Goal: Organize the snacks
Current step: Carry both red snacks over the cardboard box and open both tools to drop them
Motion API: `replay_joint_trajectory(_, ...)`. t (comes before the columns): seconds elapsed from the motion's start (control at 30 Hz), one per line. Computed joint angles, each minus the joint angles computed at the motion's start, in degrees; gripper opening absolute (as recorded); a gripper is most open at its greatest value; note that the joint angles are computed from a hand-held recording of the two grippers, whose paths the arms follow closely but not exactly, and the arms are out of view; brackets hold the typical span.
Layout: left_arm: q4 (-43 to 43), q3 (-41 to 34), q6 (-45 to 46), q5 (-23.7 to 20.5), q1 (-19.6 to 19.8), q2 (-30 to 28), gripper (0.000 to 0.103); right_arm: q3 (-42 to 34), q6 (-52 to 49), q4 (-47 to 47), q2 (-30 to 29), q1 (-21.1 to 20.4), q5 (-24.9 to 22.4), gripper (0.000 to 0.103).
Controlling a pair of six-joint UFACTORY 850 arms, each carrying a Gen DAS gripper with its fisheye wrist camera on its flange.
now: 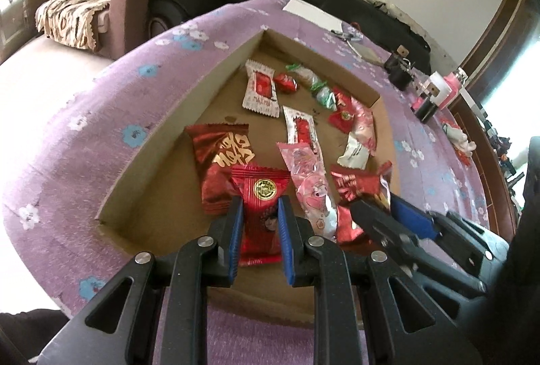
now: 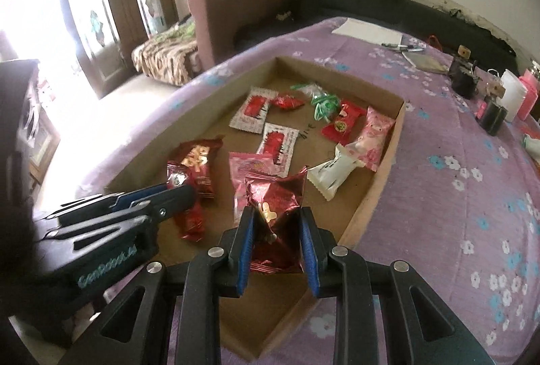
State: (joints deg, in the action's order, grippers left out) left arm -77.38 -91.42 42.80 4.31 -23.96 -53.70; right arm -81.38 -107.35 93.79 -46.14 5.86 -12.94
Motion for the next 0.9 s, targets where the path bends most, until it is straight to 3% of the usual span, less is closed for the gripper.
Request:
replay_joint_trajectory(0.13,-12.7,-1.0,13.9,2.7,-0.6,-0.5,0.018,-3.7,12.3,-11.3,-2.7,0.3,2.9,0.026)
replay_joint_trajectory(0.27,-19.0,-2.0,20.7,5.0,-1.1,-1.2,0.019,-4.8,14.6,-13.4,-3.5,0.4,3.6,0.026)
replay_joint_trajectory(0.33,-24.2,-2.8,26.7,6.3,-1.6,-1.6,0.022,-4.9,13.6,-12.6,-3.6,0.6,4.0,0.027)
replay_joint_trajectory(0.4,-29.1,-3.6,32.4,7.7,-2.0,-2.0,0.032,-4.9,14.6,-13.4,-3.6,0.7,4.3,0.027)
replay_joint_trajectory(0.47,-29.8,-3.8,33.0,8.9,-2.2,-2.0,0.039,-5.1,17.5,-15.6,-3.7,0.7,4.2,0.027)
replay_joint_trajectory(0.57,-26.1,-3.3,28.3,11.1,-2.7,-1.4,0.052,-4.5,12.8,-9.6,-3.2,-0.1,2.8,0.029)
replay_joint_trajectory(0.7,-18.8,-1.3,20.5,13.4,-3.3,0.2,0.056,-2.8,1.8,2.8,-1.7,-1.4,0.1,0.042)
replay_joint_trajectory(0.9,-23.7,-2.3,25.3,18.1,-4.8,0.2,0.065,0.7,-9.5,15.9,1.1,-2.8,-2.3,0.052)
